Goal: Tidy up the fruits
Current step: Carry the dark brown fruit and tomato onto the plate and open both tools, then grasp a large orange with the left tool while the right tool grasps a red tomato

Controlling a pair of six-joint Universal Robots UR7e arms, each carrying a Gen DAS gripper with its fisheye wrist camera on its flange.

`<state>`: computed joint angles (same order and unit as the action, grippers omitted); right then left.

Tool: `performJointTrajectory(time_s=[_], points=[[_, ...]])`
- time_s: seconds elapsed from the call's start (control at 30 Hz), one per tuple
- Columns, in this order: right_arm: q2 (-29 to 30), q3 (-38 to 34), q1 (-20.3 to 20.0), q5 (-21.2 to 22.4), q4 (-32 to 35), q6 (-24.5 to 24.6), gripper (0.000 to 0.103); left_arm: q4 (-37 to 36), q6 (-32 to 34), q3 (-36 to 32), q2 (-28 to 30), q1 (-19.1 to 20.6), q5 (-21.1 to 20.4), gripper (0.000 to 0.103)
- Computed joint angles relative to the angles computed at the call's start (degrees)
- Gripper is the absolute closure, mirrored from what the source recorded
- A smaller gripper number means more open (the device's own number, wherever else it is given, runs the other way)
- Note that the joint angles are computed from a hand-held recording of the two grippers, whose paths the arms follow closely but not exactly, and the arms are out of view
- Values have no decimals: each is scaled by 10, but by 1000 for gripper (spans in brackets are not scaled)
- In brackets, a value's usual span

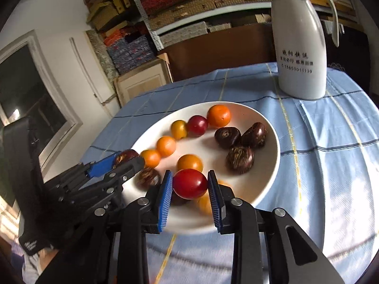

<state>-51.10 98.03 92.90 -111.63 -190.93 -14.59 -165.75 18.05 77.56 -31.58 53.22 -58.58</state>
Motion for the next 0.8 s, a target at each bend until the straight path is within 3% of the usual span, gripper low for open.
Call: performJointTrajectory(time_s=[0.1,0.17,0.4,0.53,0.7,0.8], points=[[5,-10,-14,14,8,19,61,-7,5,-15,18,6,9,30],[-4,2,-18,23,-6,20,59,-20,19,-10,19,7,20,21],[-30,63,-18,34,-65,12,52,-41,9,53,-24,6,12,16],[-53,132,-15,36,-114,-2,50,-72,0,126,-68,1,10,14],[-71,227,-5,44,-197,-39,39,-137,-2,237,-131,-13,15,6],[-81,259,-2,45,-190,-46,36,-144,-3,278,-155,-19,17,5]])
